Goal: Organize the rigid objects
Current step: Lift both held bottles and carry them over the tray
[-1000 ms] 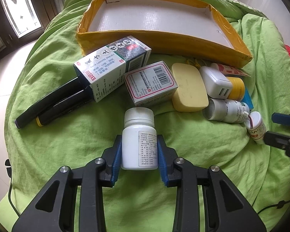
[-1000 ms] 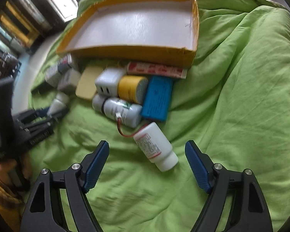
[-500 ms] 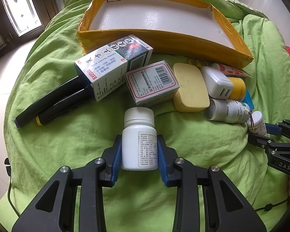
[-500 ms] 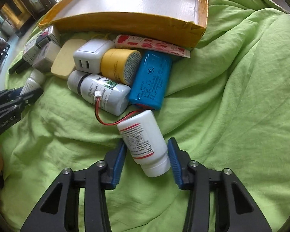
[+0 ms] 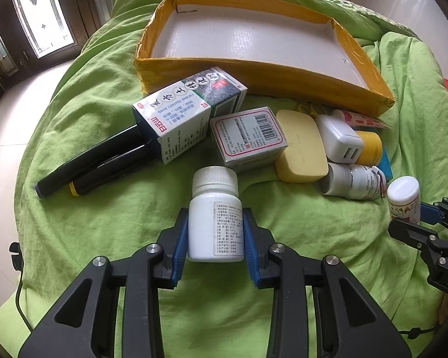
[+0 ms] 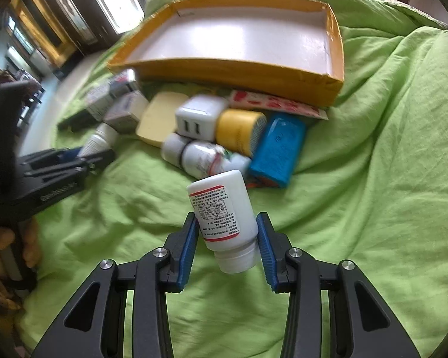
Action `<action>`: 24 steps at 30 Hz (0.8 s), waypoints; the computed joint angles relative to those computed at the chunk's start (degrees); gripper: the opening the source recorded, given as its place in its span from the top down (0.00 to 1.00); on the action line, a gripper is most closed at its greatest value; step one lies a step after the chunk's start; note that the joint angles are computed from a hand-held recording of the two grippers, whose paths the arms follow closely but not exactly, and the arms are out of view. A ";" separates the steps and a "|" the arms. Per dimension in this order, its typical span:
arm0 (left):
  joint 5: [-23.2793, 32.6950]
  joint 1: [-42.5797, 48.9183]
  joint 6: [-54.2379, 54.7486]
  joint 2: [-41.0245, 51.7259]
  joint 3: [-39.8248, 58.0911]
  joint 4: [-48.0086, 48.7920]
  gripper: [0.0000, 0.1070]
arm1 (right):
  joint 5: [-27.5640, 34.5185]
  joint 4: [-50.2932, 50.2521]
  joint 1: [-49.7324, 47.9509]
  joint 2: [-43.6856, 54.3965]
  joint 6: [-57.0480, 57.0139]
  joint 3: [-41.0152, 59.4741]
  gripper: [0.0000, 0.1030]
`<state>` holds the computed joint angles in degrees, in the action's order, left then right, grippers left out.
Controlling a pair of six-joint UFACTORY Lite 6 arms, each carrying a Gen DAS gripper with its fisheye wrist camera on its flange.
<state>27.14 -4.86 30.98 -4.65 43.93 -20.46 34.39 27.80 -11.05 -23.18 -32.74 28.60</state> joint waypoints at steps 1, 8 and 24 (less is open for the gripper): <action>0.18 0.40 0.68 -0.28 -0.14 -0.61 0.71 | 0.75 1.15 -0.80 -0.94 -1.43 -0.15 0.66; 3.48 6.25 8.28 -1.82 0.25 -9.36 0.71 | 5.13 7.85 -6.59 -2.50 -10.02 0.39 0.66; 3.35 6.69 8.24 -1.82 0.52 -9.51 0.71 | 8.31 14.66 -6.41 -3.27 -13.87 0.42 0.66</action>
